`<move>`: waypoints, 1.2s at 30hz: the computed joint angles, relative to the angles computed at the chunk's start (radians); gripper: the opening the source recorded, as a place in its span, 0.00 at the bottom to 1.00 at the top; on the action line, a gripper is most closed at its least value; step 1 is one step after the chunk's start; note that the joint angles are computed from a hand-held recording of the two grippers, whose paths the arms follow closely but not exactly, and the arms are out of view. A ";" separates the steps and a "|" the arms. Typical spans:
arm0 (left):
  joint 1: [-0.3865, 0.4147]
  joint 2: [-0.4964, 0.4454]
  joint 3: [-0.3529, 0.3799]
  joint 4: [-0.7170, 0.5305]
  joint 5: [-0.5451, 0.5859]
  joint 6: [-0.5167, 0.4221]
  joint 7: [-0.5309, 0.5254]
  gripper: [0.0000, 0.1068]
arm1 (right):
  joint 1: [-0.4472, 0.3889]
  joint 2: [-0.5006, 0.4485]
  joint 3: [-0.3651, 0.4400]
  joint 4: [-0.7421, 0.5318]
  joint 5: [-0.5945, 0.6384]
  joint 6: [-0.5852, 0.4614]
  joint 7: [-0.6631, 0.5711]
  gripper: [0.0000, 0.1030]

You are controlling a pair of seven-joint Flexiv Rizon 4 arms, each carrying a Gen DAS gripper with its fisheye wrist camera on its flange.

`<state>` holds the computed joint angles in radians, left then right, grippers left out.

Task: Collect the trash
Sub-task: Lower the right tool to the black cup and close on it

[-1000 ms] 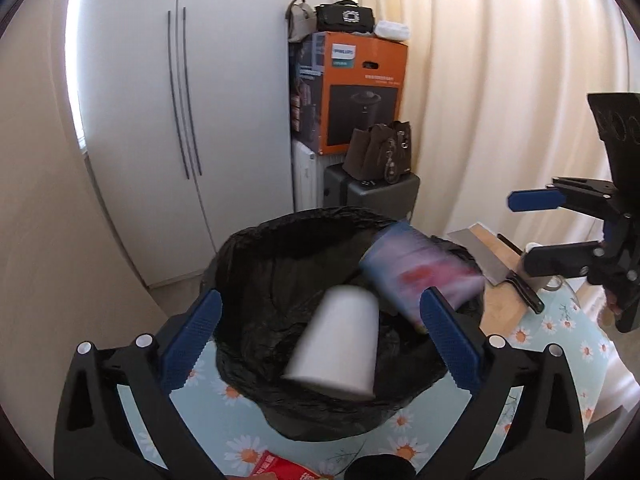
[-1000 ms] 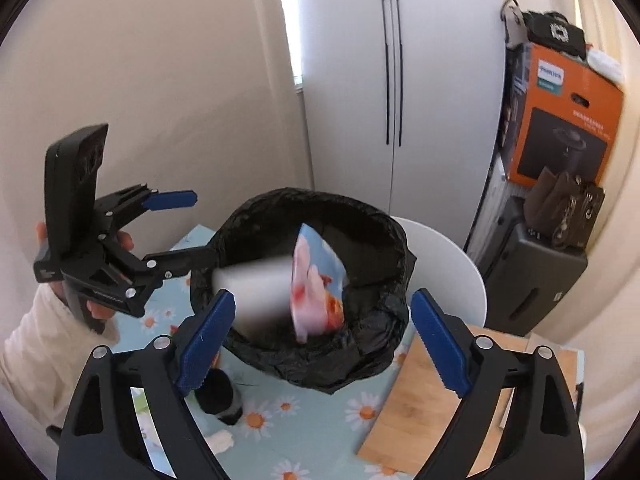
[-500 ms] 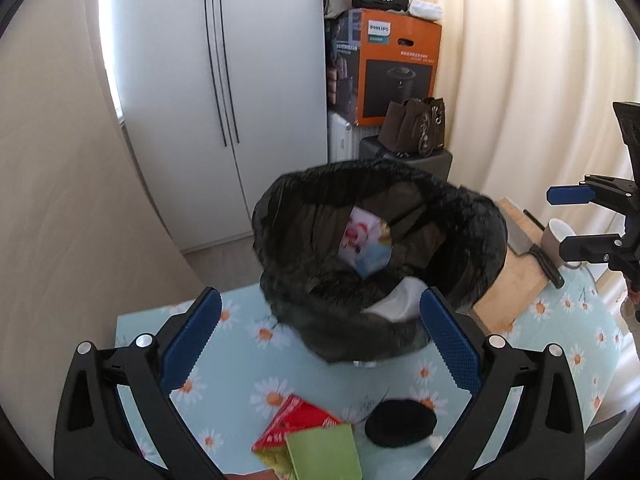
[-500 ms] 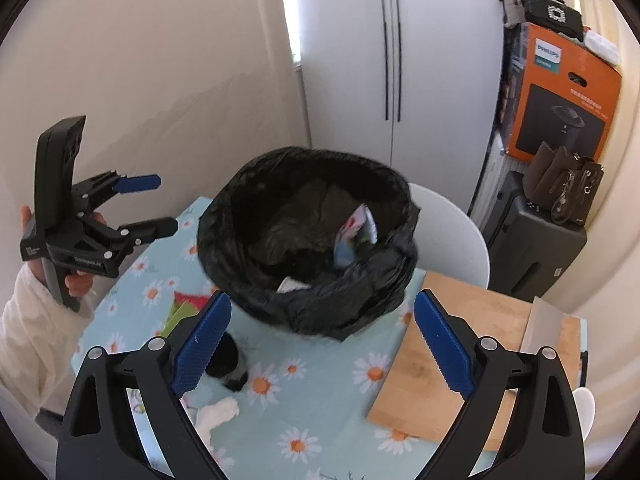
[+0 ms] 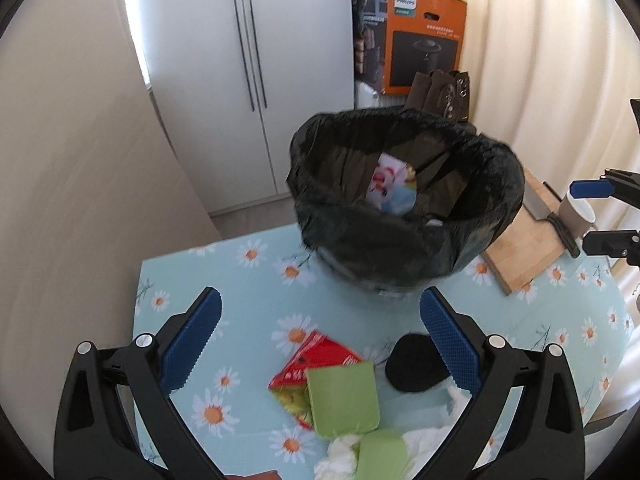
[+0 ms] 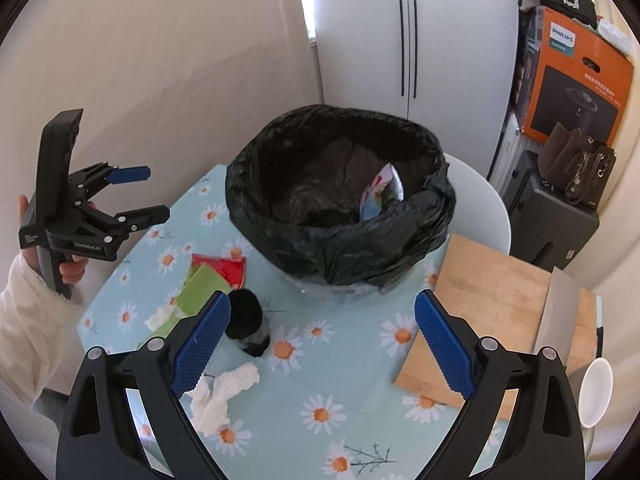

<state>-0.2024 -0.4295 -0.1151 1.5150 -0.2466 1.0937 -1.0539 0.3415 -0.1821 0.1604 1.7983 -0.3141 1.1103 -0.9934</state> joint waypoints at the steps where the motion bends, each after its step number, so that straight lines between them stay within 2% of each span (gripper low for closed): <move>1: -0.002 0.003 0.006 0.005 0.005 -0.002 -0.005 0.91 | 0.001 -0.002 0.002 -0.001 0.004 -0.003 -0.003 0.86; 17: 0.006 0.094 0.064 0.154 0.091 -0.045 -0.082 0.91 | 0.032 -0.087 0.047 -0.061 0.134 -0.074 -0.140 0.87; 27: 0.027 0.146 0.072 0.236 0.121 -0.072 -0.100 0.91 | 0.058 -0.192 0.065 -0.148 0.192 -0.144 -0.229 0.87; 36: 0.029 0.154 0.083 0.261 0.149 -0.079 -0.149 0.91 | 0.070 -0.287 0.075 -0.220 0.242 -0.155 -0.291 0.87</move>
